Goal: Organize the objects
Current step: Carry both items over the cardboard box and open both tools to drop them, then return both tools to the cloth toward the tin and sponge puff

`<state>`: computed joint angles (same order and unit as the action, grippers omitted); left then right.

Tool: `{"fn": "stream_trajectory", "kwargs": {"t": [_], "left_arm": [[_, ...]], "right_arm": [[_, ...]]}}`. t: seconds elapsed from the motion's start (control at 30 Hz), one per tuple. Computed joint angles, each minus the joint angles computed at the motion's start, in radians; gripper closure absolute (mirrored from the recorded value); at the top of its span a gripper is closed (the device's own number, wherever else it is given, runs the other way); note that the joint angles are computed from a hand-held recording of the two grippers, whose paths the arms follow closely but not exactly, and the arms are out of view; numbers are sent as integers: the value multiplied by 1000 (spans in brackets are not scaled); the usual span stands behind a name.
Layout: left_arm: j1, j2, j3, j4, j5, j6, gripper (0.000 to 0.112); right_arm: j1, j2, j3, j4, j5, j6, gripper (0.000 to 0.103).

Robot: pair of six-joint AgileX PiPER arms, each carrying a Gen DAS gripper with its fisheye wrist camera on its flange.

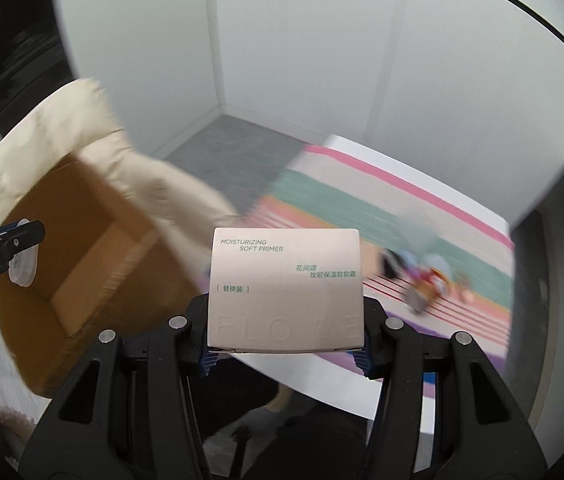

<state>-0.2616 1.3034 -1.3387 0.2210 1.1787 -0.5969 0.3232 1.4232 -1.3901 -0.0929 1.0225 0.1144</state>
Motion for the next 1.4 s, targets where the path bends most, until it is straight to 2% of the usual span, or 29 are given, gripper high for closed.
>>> {"fn": "stream_trajectory", "kwargs": {"t": [0.1,0.23,0.4,0.43,0.47,0.5,0.53,0.57,0.63,0.73,0.87,1.03,1.23,1.4], "left_arm": [[196,-71,68,-86,-8,121,73],[371,-118,135,-114,-22,213,73],[576,-136,199,-192,-85,361,72],[617,-133,209,-230,-101,397,65],[623,-126,209,-228,-98,394,56],[619,-113,202,-216,-88,379,31],[620,-105,202,-211,-87,380,17],[617,-106,208,-206,-98,383,16],[602,-116,222,-191,-115,380,16],[610,-107,227,-195,-127,387,16],[662,-103,238,-254,-124,431,16],[665,-103,240,-250,-117,426,16],[608,-112,236,-225,-111,402,16],[475,-93,208,-201,-110,317,16]], "right_arm": [[164,70,-74,-46,13,71,49],[340,201,-203,-69,46,124,49],[464,315,-317,-85,77,147,49],[479,339,-342,-101,85,167,48],[493,354,-352,-120,77,189,41],[504,367,-363,-142,80,210,20],[516,375,-367,-169,86,236,9],[522,377,-361,-191,71,257,0],[531,369,-347,-206,56,280,0],[529,402,-386,-196,77,270,0],[526,414,-392,-186,82,265,0],[527,407,-370,-184,76,272,0],[518,375,-324,-201,69,292,0],[466,297,-228,-210,44,321,0]]}}
